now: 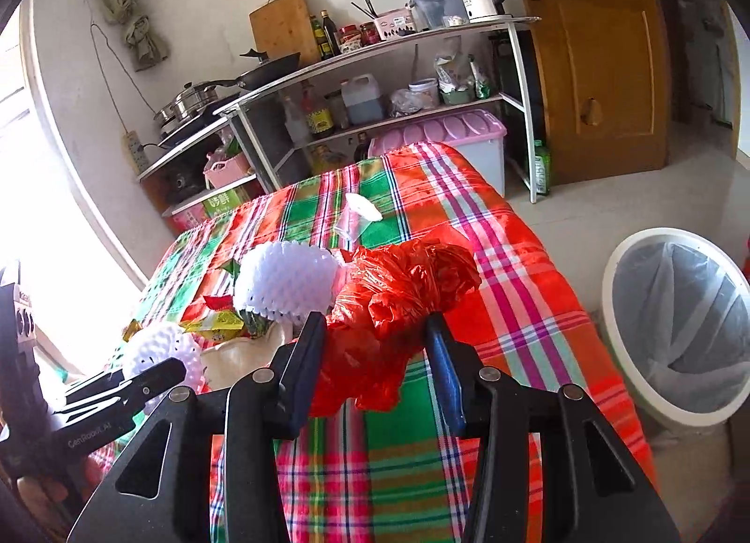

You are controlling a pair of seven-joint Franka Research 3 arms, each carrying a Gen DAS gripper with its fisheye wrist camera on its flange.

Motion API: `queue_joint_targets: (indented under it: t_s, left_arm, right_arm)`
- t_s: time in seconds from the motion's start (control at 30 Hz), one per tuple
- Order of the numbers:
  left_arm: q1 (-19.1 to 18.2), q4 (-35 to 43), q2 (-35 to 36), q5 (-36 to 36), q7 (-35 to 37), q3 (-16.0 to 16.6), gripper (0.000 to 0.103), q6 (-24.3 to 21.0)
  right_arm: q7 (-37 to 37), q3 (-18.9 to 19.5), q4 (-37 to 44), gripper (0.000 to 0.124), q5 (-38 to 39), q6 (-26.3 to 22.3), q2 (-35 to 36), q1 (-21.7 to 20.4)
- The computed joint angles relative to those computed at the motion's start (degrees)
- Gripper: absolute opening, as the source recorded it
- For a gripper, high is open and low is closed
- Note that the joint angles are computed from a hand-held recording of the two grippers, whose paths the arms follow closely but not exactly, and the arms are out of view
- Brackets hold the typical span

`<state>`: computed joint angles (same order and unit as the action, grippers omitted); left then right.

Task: Collect trash
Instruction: 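Carry the foam net and red bag over the white trash bin with both tools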

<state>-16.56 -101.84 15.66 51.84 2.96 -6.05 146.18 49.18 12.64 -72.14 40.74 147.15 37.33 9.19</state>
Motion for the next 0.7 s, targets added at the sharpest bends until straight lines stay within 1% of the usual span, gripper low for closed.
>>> queue_joint_targets:
  t_s: [0.07,0.13,0.2,0.3,0.4,0.43,0.53,0.7]
  left_arm:
    - [-0.26,1.25,0.61,-0.14,1.09,-0.25,0.046,-0.34]
    - [-0.92,2.66,1.24,-0.06,1.72,-0.24,0.046,-1.99]
    - [-1.35,2.67,0.97,0.45,0.83,0.03,0.046,-2.65]
    - [-1.91,2.82,0.41,1.66,0.12,0.06,0.046,-4.82]
    - [-2.16,3.67,0.40,3.10,0.07,-0.20,0.046,-5.36]
    - [-2.22,4.38,0.80,3.32,0.34,-0.33,0.046,-5.25]
    - [-1.93,6.70,2.69,2.39,2.47,-0.65,0.046,-2.53]
    - [-2.93,12.81,7.55,0.24,7.83,-0.28,0.046,1.61]
  right_arm:
    - [-0.62,0.05,-1.20,0.044,0.49,0.85,-0.88,-0.50]
    - [-1.41,0.26,-2.24,0.044,1.22,1.35,-1.63,-1.11]
    - [-2.15,0.48,-2.87,0.044,2.13,1.43,-2.17,-1.74]
    - [-4.11,0.68,-4.58,0.044,3.64,2.58,-3.38,-2.51]
    - [-5.34,0.63,-5.44,0.044,4.90,3.38,-4.16,-3.09]
    - [-5.43,0.52,-5.65,0.044,5.21,3.56,-4.40,-3.19]
    - [-5.82,0.23,-6.02,0.044,6.13,4.20,-4.90,-3.65]
    - [-6.10,-0.73,-7.26,0.044,6.56,5.54,-6.12,-4.36]
